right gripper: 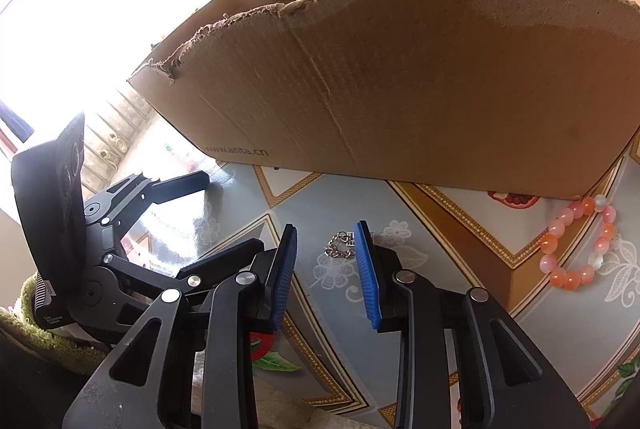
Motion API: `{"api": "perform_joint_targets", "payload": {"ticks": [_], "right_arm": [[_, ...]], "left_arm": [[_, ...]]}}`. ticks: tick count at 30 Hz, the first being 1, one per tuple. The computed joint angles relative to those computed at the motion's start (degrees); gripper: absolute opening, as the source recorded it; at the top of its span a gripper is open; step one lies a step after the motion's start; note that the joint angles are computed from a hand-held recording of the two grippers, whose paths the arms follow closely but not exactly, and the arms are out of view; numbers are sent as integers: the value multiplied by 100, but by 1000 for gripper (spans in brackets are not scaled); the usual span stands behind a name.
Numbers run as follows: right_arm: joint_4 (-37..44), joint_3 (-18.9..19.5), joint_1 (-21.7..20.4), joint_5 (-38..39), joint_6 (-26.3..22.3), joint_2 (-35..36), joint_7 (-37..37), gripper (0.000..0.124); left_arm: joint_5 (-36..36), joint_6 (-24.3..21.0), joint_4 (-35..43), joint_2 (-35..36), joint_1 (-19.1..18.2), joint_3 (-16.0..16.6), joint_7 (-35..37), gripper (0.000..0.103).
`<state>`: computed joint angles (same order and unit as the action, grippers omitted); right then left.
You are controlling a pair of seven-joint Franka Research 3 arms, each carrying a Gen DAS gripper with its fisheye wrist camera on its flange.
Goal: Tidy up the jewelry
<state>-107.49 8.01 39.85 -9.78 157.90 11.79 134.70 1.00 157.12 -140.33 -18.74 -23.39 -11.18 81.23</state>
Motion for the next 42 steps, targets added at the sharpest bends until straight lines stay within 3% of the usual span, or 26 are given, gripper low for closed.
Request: {"api": "perform_joint_targets", "payload": {"ticks": [29, 42], "right_arm": [[-576, 272, -482, 1584, 477, -417, -1122, 30], [-1049, 207, -563, 930, 620, -934, -568, 32]], "left_arm": [[41, 6, 7, 15, 20, -23, -24, 91], [67, 3, 27, 33, 27, -31, -42, 93]]}}
